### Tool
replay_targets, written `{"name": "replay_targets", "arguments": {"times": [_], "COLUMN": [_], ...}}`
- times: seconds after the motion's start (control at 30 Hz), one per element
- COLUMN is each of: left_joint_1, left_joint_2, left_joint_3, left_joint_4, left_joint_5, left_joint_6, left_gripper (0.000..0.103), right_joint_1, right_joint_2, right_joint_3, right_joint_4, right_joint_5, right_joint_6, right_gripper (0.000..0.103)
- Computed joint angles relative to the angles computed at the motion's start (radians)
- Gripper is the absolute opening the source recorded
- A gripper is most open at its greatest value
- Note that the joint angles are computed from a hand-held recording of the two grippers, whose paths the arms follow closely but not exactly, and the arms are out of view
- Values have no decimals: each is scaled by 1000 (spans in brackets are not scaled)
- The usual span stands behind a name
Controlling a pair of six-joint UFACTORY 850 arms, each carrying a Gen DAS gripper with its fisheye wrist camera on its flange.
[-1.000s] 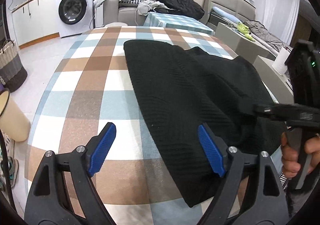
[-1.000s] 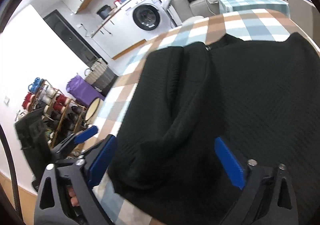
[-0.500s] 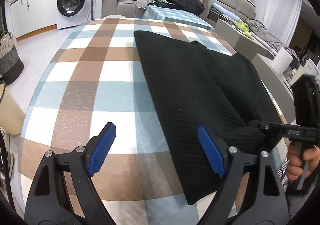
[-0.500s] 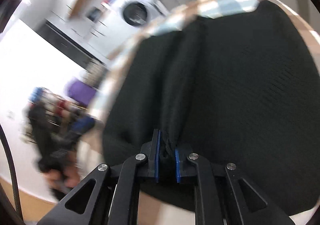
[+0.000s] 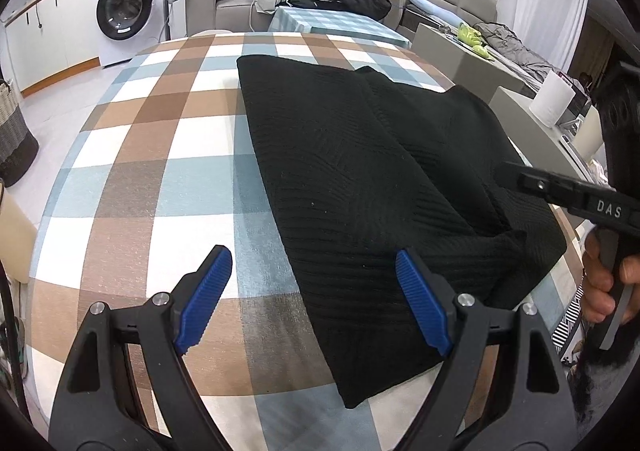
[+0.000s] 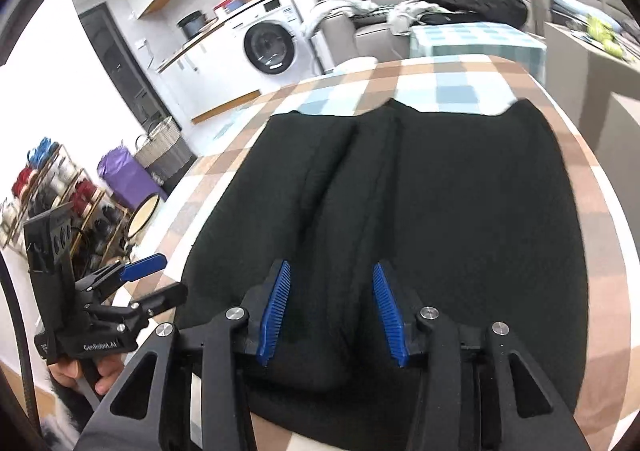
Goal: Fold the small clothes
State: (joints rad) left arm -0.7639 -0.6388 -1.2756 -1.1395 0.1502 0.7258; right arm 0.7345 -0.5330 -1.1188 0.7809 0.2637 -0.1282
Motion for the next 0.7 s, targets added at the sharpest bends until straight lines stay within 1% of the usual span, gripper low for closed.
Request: {"name": "replay_targets", "arguments": {"times": [0.03,0.13,0.2,0.23,0.27,0.3,0.37,0.53,0.63,0.7], "left_joint_1": [2,7,9,9,10,9,10,7,6,5], "left_joint_2": [-1,-2,-3,-4,-4,-6,-11,-21,-23,-24], "left_joint_3": [0,0,0,-1,-1,-3,-7,-16,-19,-19], "left_joint_4": [-5,7,21,28,26,14,9,-18,-14,16], "left_joint_5": [-2,-8,-11,-13,-14,-15,-20,-33,-35,-38], "left_joint_6": [5,-10,-25,-31,-28,-15,-9,28,32,5], "left_gripper": [82,82,82,82,82,82,82,82,82,82], "right_joint_1": [-3,-5,-5,-6,-3,-1,0,1,5,4], "right_joint_2": [-7,-56,-87,-99,-110,-114,-117,-125,-124,-123], "right_joint_3": [-6,-62,-92,-104,-114,-116,-113,-118,-118,-117], "right_joint_4": [-35,6,-26,-5,56,81,25,44,78,69], "right_joint_5": [-9,-62,-99,-111,-118,-116,-113,-106,-106,-105], "right_joint_6": [22,-50,-32,-61,-131,-159,-104,-127,-161,-149], "right_gripper": [46,46,46,46,46,48,51,51,51,51]}}
